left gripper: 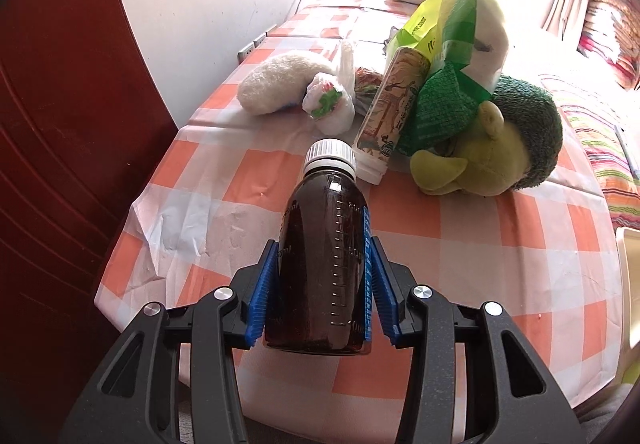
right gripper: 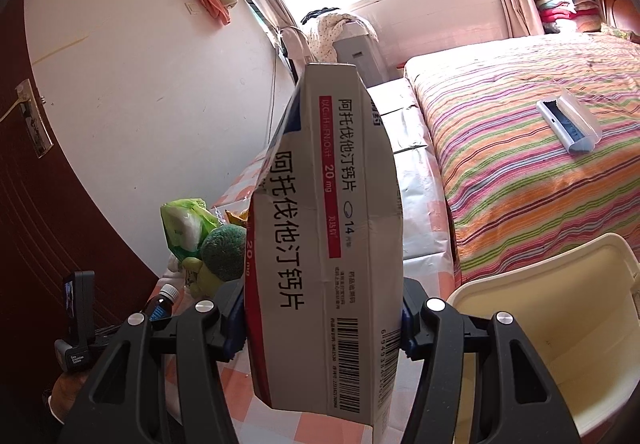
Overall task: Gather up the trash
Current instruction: 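Grasp the brown glass bottle with the left tool while the right tool carries the box to the bin, then release the medicine box into the cream bin with the right tool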
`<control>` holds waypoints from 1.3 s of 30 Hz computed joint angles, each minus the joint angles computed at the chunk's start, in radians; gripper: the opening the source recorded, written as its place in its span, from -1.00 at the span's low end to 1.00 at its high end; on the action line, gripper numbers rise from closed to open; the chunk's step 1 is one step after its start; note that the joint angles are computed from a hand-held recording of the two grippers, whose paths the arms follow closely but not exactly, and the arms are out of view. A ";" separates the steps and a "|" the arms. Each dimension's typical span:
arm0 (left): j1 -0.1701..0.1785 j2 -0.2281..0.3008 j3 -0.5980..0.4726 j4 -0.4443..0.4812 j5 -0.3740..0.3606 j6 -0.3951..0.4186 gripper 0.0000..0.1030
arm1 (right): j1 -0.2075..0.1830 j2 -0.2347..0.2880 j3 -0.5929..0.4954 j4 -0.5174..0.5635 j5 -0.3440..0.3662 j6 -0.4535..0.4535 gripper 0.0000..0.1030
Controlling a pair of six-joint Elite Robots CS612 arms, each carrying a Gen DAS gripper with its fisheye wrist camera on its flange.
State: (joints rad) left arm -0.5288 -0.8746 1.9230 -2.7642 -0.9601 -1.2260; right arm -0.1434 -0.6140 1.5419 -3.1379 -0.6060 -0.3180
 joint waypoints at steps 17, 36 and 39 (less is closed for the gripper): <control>-0.075 0.054 -0.081 -0.237 0.038 0.277 -0.17 | -0.029 0.028 -0.008 -0.150 -0.138 0.127 0.06; -0.094 0.165 -0.296 -0.361 -0.112 0.571 -0.17 | -0.061 0.055 -0.035 -0.225 -0.323 0.329 0.25; -0.092 0.177 -0.322 -0.358 -0.131 0.590 -0.17 | -0.068 0.058 -0.037 -0.241 -0.310 0.370 0.42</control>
State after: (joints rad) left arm -0.6209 -0.6975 1.6011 -3.1219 -1.0913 -0.6359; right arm -0.2117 -0.5563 1.5045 -3.3785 -0.9164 0.0520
